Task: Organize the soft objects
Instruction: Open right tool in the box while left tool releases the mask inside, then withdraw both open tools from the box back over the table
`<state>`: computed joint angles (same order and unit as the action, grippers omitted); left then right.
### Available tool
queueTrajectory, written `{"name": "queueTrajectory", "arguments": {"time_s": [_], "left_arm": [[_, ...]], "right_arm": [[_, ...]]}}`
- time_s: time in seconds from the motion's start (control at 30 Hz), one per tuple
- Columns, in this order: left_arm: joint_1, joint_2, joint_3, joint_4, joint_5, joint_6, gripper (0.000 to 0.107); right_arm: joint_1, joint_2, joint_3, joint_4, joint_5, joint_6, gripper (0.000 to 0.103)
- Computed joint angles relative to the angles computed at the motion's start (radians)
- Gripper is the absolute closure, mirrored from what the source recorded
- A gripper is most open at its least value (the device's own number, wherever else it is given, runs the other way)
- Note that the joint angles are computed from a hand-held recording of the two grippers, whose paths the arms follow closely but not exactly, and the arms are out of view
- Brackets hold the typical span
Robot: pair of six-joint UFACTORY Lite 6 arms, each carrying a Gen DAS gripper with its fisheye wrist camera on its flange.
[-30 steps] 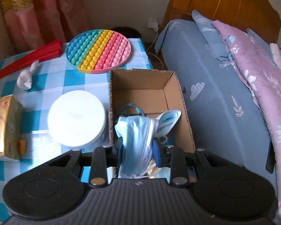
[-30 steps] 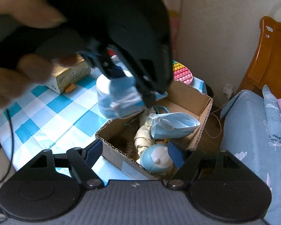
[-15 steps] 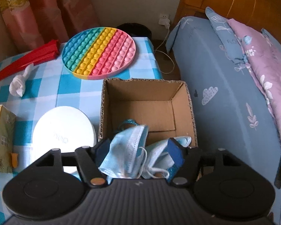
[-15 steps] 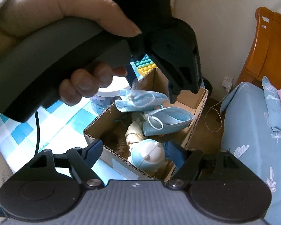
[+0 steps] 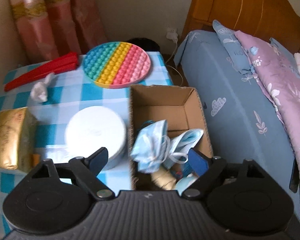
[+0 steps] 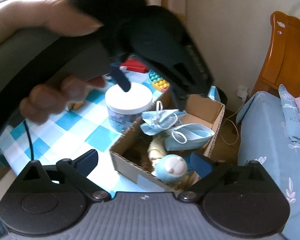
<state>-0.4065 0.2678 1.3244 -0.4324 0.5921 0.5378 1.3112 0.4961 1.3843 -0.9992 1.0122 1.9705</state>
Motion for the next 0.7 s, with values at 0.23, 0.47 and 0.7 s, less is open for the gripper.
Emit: {"name": "queueTrajectory", "arguments": {"time_s": [0.23,0.47,0.7], "left_arm": [[0.185,-0.261,-0.309,-0.189,-0.143,0.325,0.01],[0.435,-0.339,-0.466,-0.529,-0.149,0.77,0.007],[0.598,-0.275,-0.511,-0.783,-0.166,1.124,0.007]], "right_arm": [[0.026,0.157,0.269,0.117,0.103,-0.086,0.0],[0.023,0.364,0.592,0.231,0.204,-0.171,0.0],[0.014,0.544,0.902,0.247,0.305,-0.257,0.0]]}}
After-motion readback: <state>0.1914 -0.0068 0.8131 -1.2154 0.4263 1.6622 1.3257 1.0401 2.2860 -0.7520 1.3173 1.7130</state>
